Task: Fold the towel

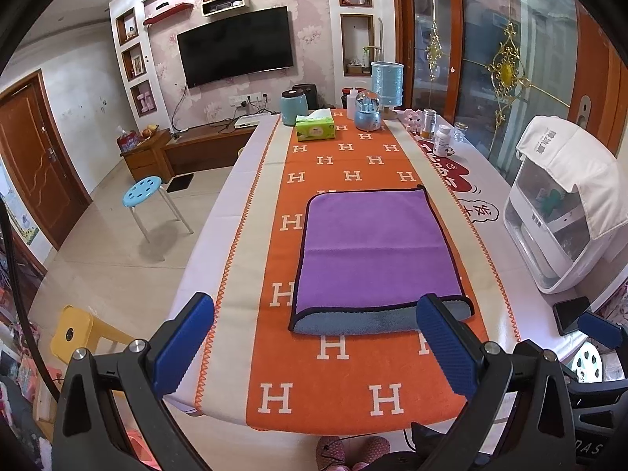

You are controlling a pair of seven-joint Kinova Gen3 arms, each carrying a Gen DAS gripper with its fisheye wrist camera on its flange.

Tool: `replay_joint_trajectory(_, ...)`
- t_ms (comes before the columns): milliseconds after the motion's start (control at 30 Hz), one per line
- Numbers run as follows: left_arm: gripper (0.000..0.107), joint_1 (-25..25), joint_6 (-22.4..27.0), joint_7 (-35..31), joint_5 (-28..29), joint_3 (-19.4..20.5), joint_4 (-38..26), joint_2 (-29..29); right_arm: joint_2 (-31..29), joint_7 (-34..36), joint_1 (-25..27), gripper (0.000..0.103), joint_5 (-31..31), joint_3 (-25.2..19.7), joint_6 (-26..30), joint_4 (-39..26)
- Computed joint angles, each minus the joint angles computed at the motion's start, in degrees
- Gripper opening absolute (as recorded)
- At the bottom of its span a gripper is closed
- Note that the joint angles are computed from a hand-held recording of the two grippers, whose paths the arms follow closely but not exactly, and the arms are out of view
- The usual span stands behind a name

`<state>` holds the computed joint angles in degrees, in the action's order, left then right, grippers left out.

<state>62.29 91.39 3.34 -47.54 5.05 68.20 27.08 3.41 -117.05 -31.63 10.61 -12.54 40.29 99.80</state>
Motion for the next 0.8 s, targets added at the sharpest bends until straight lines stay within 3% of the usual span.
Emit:
replay_joint_trajectory(567, 0.102, 0.18, 0.34, 0.04, 0.84, 0.36, -0.26, -0.29, -0.08, -3.06, -1.43, 0.102, 2.74, -0.57, 2.94, -0.67)
replay_joint_trajectory(800, 0.102, 0.19, -1.16, 1.2, 1.2, 1.2, 2.81, -2.15, -0.41, -7.54, -2.95, 0.102, 5.6, -1.21, 4.84, -0.77)
